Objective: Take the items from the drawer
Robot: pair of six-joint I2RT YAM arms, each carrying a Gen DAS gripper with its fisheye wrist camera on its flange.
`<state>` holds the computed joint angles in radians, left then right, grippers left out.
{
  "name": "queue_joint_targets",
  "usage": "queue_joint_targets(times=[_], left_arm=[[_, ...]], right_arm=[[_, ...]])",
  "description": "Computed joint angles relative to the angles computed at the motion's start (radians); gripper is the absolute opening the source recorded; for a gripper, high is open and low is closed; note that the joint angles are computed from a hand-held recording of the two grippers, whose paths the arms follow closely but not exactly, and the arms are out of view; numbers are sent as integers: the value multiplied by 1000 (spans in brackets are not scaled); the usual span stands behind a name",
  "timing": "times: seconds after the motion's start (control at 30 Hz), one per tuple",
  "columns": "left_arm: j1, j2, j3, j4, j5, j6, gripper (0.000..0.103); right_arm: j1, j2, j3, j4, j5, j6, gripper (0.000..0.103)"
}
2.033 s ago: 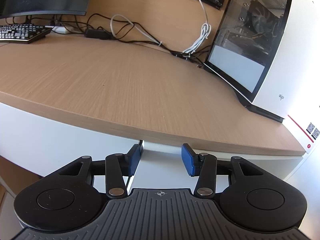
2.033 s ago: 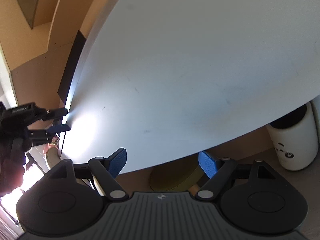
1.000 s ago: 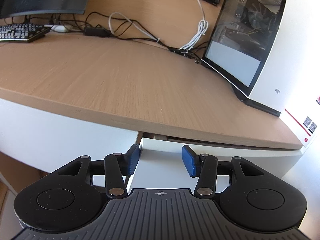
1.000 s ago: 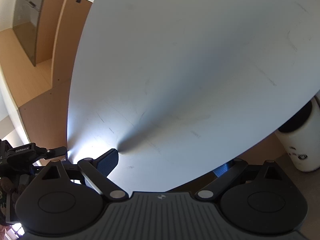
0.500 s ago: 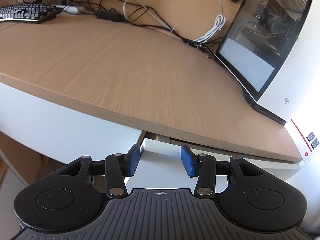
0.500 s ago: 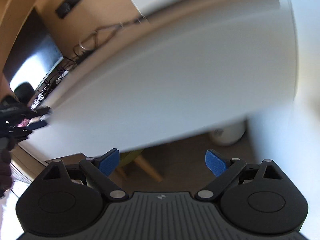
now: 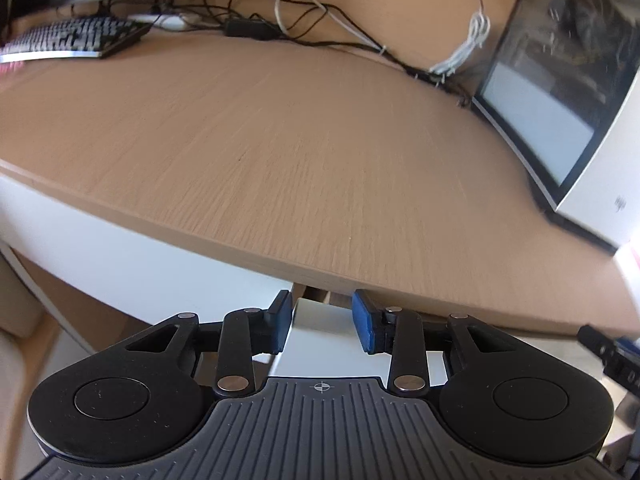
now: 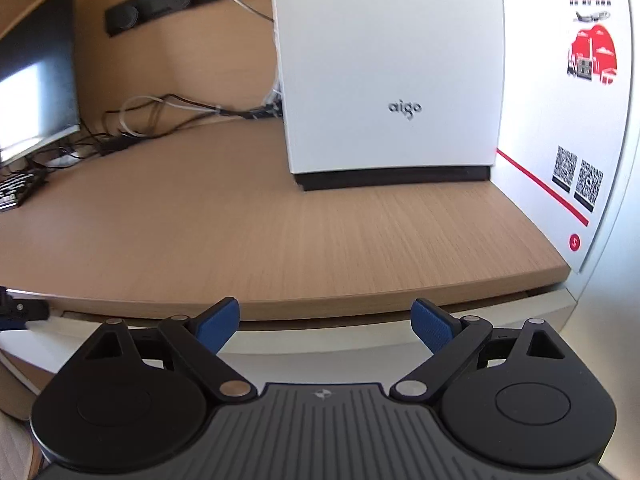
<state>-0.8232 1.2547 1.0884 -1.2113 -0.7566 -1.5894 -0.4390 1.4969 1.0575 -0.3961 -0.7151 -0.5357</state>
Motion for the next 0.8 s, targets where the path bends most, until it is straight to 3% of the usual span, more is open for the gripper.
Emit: queue_joint_targets(times=[0.13,0.33,0.57,0.8], left_arm=[[19,76,84,-70,22,16,37],[17,109,116,-100,26,10,37],[6,81,96,-83,36,36,37],[-29,72,92,-101,38,17,37]], right_arm=[[34,17,15,-7,98,7,94],[56,28,0,17,116,-32,96],[73,76,100,-106,148,-76,98],[62,66,91,-118,144,-92,98]])
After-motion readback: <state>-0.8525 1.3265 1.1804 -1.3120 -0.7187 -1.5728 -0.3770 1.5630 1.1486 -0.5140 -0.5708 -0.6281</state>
